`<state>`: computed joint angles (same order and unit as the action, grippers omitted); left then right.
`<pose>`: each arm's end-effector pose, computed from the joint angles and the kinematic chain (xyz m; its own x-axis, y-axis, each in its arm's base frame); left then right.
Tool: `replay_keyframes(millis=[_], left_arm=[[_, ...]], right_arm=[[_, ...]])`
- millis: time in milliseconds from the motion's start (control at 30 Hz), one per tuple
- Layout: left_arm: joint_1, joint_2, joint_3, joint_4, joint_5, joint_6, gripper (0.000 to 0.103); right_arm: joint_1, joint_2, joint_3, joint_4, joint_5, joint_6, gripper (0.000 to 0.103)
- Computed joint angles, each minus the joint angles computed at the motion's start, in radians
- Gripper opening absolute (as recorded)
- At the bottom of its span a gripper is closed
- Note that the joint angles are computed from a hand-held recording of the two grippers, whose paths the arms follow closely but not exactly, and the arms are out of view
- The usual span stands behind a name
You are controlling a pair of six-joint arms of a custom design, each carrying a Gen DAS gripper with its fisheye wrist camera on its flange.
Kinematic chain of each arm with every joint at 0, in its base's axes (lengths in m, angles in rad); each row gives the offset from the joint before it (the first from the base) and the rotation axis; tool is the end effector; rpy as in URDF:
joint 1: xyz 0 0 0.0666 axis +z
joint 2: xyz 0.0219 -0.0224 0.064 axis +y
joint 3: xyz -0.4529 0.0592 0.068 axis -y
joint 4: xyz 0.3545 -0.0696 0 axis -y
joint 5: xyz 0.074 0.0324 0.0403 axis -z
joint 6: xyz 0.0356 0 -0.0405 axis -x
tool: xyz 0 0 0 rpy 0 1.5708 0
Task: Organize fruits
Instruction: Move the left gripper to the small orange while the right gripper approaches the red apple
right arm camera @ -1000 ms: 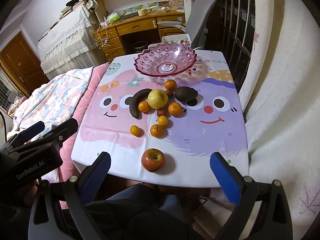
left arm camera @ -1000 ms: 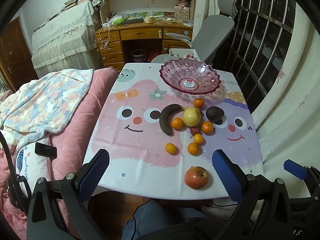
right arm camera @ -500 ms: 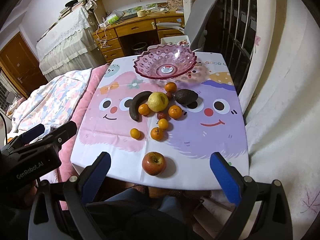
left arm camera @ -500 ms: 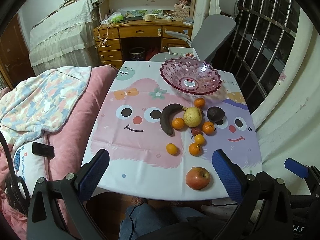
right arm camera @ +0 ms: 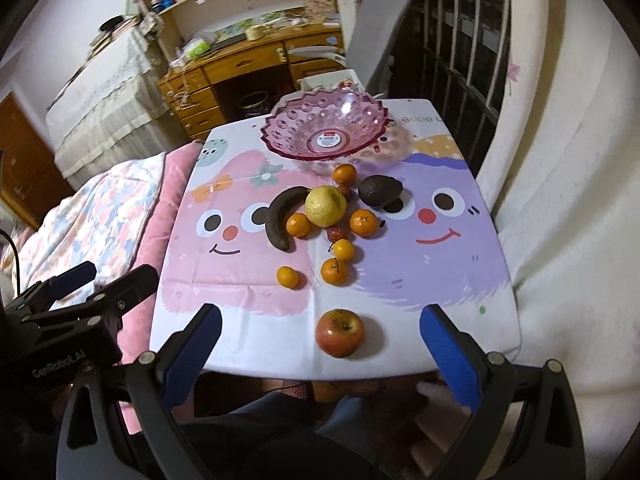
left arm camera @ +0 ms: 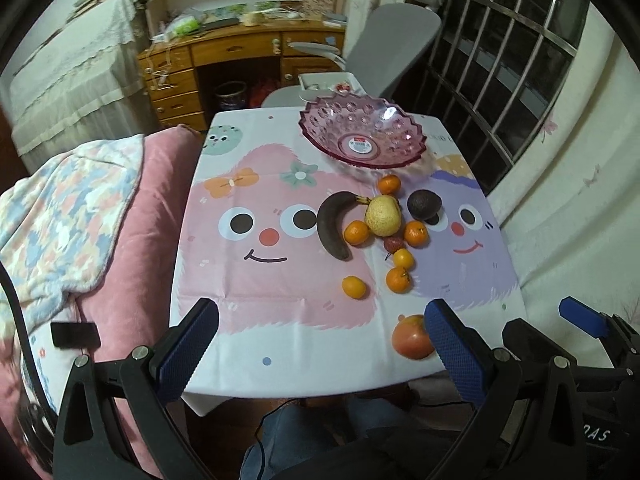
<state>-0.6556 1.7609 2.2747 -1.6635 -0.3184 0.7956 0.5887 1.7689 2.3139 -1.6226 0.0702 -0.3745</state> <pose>0.4242 -0.3127 0.6383 -0.8474 -0.2041 -0.4901 -0.1825 0.9789 -0.0920 0.4445 0.2933 0.6485 -0.8743 -0.1450 -0.4632 -0.2218 0.9682 0.1157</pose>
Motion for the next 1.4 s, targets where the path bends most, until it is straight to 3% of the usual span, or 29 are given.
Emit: replay_keyframes(millis=[267, 467, 600, 767, 900, 1100, 1400], left_arm=[[0.087, -0.026, -0.105, 0.085, 0.153, -0.225, 0.102], [0.129, 0.013, -0.140, 0.107, 0.258, -0.348, 0.102], [0.144, 0.064, -0.136, 0.113, 0.310, -0.389, 0.102], [0.150, 0.144, -0.102, 0.104, 0.355, -0.433, 0.102], [0.146, 0.191, -0.116, 0.140, 0.380, -0.477, 0.102], [0.145, 0.255, -0.125, 0.173, 0.406, -0.475, 0.096], [0.133, 0.320, -0.100, 0.163, 0.405, -0.483, 0.081]], right_arm=[[0.073, -0.017, -0.097, 0.075, 0.142, -0.167, 0.100], [0.100, -0.052, -0.235, 0.177, 0.230, -0.214, 0.100], [0.107, -0.062, -0.327, 0.237, 0.274, -0.194, 0.100], [0.091, -0.054, -0.418, 0.281, 0.253, -0.180, 0.099], [0.075, -0.034, -0.470, 0.295, 0.221, -0.172, 0.090], [0.051, -0.018, -0.535, 0.334, 0.181, -0.178, 0.085], [0.020, -0.009, -0.576, 0.369, 0.085, -0.196, 0.081]])
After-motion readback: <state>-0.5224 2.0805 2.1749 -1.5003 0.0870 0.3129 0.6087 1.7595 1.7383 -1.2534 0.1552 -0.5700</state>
